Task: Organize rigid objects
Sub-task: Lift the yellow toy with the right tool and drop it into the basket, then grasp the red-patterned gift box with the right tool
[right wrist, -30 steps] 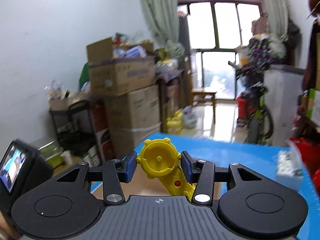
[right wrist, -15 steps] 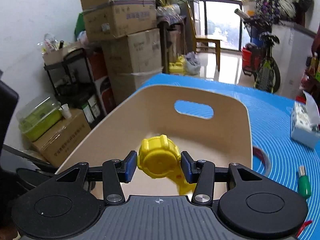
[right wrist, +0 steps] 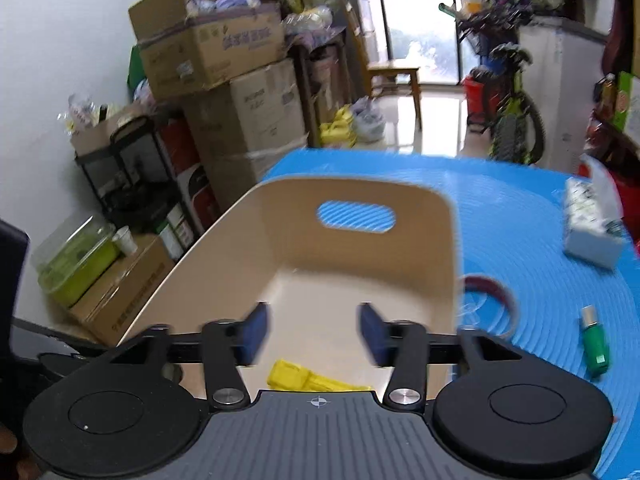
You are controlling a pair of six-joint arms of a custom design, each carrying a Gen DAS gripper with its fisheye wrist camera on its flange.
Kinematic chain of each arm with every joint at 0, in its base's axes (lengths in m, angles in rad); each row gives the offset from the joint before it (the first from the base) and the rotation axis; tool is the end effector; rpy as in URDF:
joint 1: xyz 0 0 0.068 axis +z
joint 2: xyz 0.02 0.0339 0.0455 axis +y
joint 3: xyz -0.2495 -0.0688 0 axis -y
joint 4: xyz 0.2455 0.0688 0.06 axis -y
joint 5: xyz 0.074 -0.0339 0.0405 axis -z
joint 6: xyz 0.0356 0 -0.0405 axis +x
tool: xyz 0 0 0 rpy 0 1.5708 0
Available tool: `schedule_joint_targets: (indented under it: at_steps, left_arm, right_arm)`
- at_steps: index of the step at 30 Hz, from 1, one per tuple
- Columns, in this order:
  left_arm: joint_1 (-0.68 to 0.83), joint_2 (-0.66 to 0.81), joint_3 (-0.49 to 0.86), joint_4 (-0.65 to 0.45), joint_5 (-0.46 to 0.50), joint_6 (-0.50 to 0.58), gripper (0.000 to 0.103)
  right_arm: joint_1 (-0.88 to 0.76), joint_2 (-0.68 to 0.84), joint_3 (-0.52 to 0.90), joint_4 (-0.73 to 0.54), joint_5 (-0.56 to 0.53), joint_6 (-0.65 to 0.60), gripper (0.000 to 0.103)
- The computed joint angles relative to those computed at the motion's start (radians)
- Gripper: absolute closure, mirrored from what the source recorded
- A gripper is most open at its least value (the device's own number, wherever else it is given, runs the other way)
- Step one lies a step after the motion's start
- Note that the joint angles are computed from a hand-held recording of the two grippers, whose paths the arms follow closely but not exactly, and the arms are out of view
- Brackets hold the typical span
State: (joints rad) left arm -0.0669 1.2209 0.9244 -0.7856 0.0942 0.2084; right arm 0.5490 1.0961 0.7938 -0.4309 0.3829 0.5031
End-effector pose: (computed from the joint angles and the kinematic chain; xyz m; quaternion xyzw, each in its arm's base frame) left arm 0.2374 -0.0193 0.2369 0.1443 0.9585 -0.0285 0.2443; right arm 0.2097 0.1127 0.2480 0.0568 0.8984 0.0501 0.4325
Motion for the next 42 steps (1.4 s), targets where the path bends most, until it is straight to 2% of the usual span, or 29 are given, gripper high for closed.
schedule_joint_targets:
  at_steps: [6,12,17,21,27,42]
  left_arm:
    - [0.0,-0.002,-0.002,0.0,0.002,0.0,0.097]
    - [0.002,-0.004,-0.002,-0.002,0.003,0.002,0.097]
    - [0.006,-0.003,-0.001,-0.002,0.009,0.002,0.097]
    - [0.005,-0.003,-0.001,-0.003,0.008,0.002,0.097]
    - [0.004,-0.003,0.0,-0.004,0.008,0.001,0.097]
    - [-0.001,-0.006,-0.004,-0.002,0.0,-0.005,0.097]
  right_arm:
    - [-0.008,-0.215,-0.044,-0.121,0.074,0.036,0.03]
    - [0.018,-0.371,-0.085,-0.291,0.221,0.056,0.025]
    - [0.005,-0.457,-0.164,-0.427,0.19,0.121,0.025]
    - [0.006,-0.492,-0.218,-0.473,0.125,0.169,0.025]
    - [0.067,-0.476,-0.263,-0.482,0.078,0.19,0.024]
    - [0.073,-0.351,-0.339,-0.317,0.028,0.088,0.024]
